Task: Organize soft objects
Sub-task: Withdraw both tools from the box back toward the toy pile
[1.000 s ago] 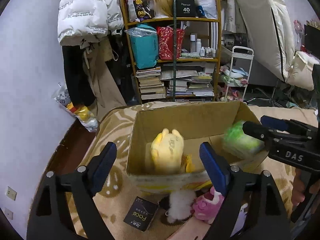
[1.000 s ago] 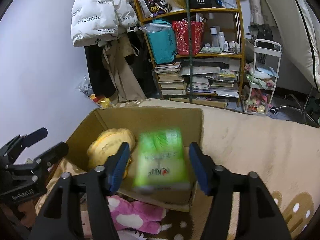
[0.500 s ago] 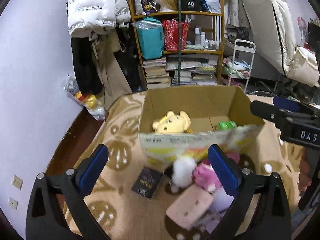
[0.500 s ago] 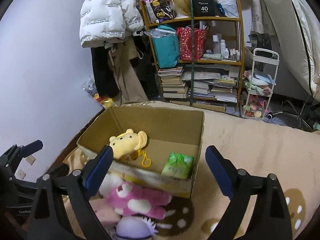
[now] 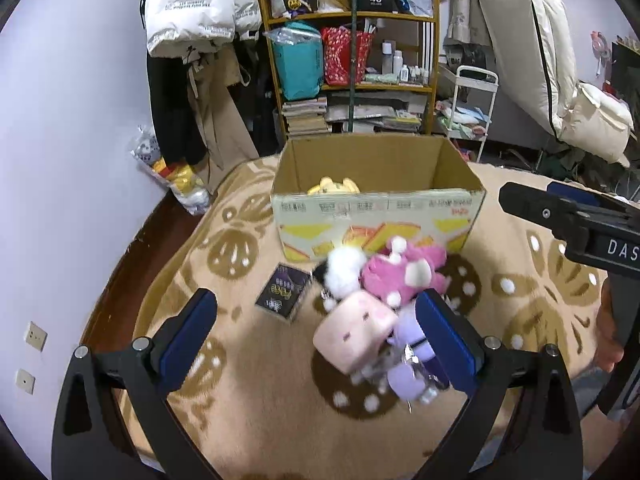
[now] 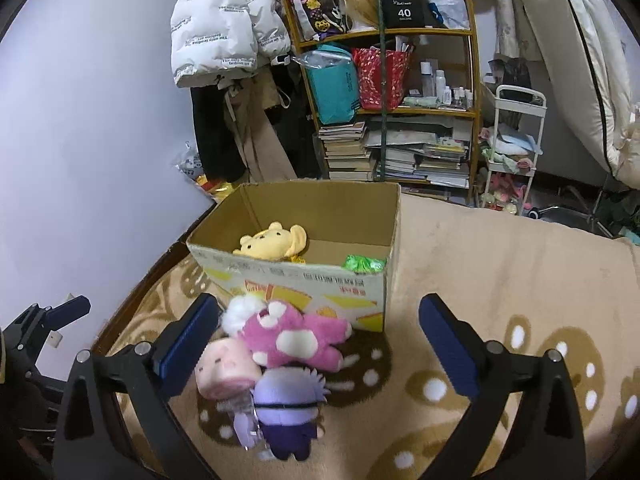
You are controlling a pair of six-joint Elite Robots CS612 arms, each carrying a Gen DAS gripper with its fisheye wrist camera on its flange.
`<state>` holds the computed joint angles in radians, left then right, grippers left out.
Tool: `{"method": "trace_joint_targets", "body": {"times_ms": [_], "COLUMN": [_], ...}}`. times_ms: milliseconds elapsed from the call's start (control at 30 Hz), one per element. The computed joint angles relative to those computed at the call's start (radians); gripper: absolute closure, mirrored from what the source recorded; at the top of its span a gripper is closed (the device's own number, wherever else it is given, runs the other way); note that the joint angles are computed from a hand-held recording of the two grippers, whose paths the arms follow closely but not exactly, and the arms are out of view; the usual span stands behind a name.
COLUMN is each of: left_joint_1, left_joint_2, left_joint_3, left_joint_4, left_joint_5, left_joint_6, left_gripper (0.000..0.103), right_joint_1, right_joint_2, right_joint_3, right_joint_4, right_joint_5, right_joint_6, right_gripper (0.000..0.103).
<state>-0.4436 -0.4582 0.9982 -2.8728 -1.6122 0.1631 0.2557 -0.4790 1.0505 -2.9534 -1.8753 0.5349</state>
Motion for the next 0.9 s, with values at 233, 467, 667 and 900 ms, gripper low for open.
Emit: {"method": "trace_joint_targets", "body": {"times_ms": [233, 467, 667, 900], "left_joint_1": [0.001, 0.001, -0.005, -0.007], "left_joint_2": [-0.022, -0.02, -0.003, 0.011], "left_joint_3": [0.047, 0.051, 0.037, 0.021], "left_joint_4": [0.011, 0.044, 0.072, 0.108], "left_joint_5": [-0.003, -0.01, 0.02, 0.005], "left_joint_6": [-0.018, -0.014, -0.014, -0.007], "left_gripper": [0.005, 0.005, 0.005, 0.005], "right_joint_1": [0.017, 0.028, 0.03, 0.025], "right_joint_2": [-0.013, -0.004, 0.007, 0.014], "right_joint_3": [0.02, 0.009, -0.006, -0.013], "right_joint_4": [0.041, 0.075, 0.114, 0.14], "right_joint_5": [-0.011, -0.001, 0.001, 0.027], "right_joint_6": [-0.039, -0.061, -0.079, -0.066], "right_gripper": [0.0, 0.0, 0.0, 0.0]}}
